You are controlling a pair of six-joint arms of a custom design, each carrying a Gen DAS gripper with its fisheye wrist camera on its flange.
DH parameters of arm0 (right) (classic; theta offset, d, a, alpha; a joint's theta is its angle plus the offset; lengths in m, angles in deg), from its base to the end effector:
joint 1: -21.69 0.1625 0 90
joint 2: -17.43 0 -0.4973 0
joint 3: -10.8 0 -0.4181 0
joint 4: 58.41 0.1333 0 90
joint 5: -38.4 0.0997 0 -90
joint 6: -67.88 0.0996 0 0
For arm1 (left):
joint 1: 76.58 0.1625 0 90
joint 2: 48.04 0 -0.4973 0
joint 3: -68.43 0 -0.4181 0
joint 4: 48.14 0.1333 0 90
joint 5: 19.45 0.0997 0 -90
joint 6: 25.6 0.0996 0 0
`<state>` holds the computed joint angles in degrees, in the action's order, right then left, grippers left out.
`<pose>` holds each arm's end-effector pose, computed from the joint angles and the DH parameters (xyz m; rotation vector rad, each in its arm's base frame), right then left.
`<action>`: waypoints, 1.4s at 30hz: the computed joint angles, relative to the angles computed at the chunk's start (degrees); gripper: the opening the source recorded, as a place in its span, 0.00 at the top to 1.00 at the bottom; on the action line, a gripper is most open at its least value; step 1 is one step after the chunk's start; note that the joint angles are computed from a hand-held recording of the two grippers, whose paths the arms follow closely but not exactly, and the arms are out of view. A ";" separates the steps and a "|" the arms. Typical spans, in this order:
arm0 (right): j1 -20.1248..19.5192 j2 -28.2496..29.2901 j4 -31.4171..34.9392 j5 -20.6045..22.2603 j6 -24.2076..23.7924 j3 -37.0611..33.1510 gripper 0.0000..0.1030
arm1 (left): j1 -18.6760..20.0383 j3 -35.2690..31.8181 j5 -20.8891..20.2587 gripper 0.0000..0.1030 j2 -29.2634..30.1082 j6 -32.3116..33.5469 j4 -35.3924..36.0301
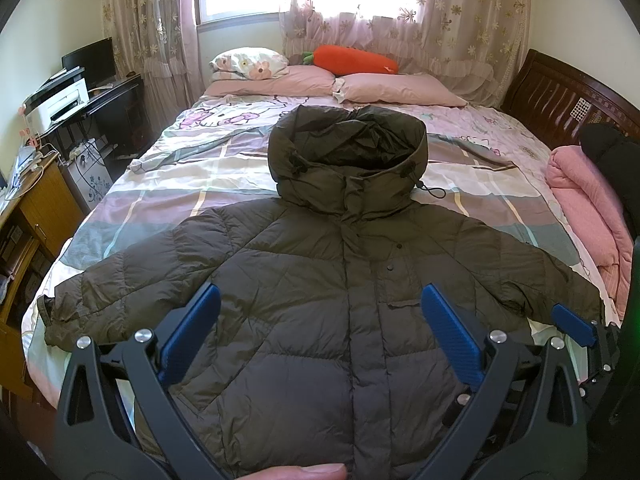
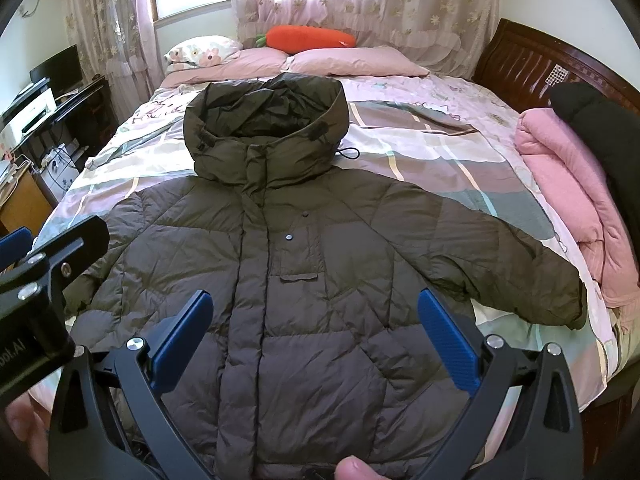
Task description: Fold large clothes
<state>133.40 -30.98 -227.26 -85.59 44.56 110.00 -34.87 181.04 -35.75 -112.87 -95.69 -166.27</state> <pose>0.3389 -0.6414 0.1845 0.7744 -2.3627 0.6088 -0.2784 -0.5548 0.2431 -0.1218 1.9892 -1.0968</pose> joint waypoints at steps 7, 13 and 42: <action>0.01 0.03 0.05 0.03 0.08 -0.05 0.01 | 0.06 -0.05 -0.09 0.02 0.00 0.08 -0.04; 0.03 0.10 0.02 -0.08 0.10 0.00 0.01 | 0.01 -0.02 -0.14 0.02 -0.04 -0.12 0.22; -0.28 0.05 1.51 -0.17 0.48 0.30 0.01 | -0.09 -0.09 -0.33 0.02 -0.14 -0.68 1.03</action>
<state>133.12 -30.93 -225.75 -85.76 45.04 110.30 -34.96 180.95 -36.08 -113.01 -96.37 -165.25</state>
